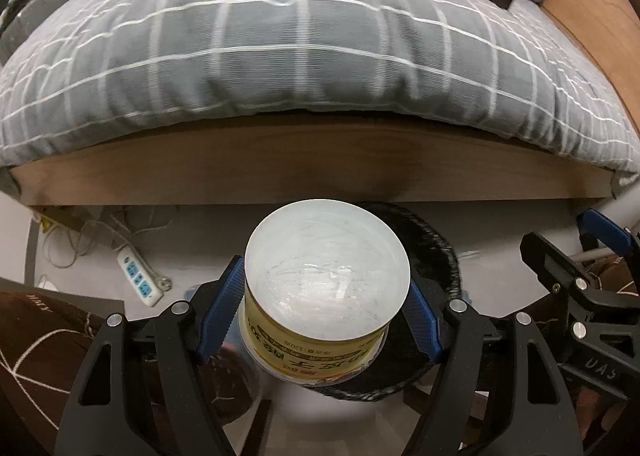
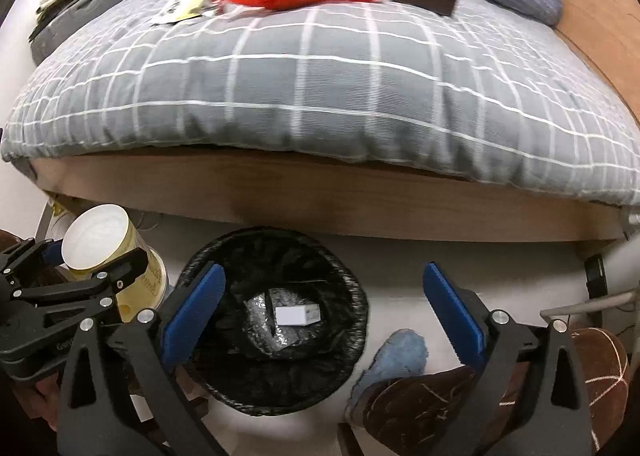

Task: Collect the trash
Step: 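Open the left tool over the bin while the right tool releases the white box, then move both open tools back toward the trash on the bed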

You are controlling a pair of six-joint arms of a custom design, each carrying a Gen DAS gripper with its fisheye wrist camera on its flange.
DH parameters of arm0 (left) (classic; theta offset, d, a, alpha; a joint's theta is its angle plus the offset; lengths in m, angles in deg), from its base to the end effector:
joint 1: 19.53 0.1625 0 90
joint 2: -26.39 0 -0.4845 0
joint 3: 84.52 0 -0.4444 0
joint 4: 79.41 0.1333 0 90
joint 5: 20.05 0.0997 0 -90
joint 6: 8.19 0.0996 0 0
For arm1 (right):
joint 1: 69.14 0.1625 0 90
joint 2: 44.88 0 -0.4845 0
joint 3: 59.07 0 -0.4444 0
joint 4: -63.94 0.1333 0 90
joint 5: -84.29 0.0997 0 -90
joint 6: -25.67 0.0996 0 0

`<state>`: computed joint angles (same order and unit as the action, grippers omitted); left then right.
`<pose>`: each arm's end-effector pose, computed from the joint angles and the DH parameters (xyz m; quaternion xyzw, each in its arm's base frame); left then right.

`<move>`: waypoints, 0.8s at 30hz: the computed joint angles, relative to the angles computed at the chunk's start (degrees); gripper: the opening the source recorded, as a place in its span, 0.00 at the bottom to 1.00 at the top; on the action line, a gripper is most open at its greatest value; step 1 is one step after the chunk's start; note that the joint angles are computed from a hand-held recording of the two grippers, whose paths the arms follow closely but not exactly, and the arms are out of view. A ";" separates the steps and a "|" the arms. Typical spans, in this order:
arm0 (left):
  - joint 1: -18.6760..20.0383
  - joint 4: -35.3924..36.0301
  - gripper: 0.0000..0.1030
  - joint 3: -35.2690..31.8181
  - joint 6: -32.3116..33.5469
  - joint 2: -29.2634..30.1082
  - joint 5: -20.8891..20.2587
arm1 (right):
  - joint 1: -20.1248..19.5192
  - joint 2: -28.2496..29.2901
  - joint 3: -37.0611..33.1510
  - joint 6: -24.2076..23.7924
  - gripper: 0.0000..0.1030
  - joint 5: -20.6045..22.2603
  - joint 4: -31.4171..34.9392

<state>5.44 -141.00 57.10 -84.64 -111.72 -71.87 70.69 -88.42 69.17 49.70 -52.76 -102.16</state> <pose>-0.0321 -0.2299 0.3396 -0.0009 0.9130 -0.2111 0.3490 0.4063 -0.2639 -0.0283 0.2333 -0.8845 0.1842 0.3595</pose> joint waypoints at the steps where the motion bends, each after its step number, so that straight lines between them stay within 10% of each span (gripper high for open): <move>1: -0.06 -1.19 0.70 0.43 0.49 0.46 -0.18 | -0.15 -0.46 0.42 0.07 0.93 -0.17 -0.20; 12: -0.39 -9.69 0.72 3.77 5.96 4.19 -1.74 | -1.79 -3.40 3.13 4.35 0.93 -2.68 0.05; 24: -2.83 5.44 0.94 -1.15 -3.02 0.84 3.14 | -0.59 -1.19 1.13 1.96 0.93 -2.31 -5.27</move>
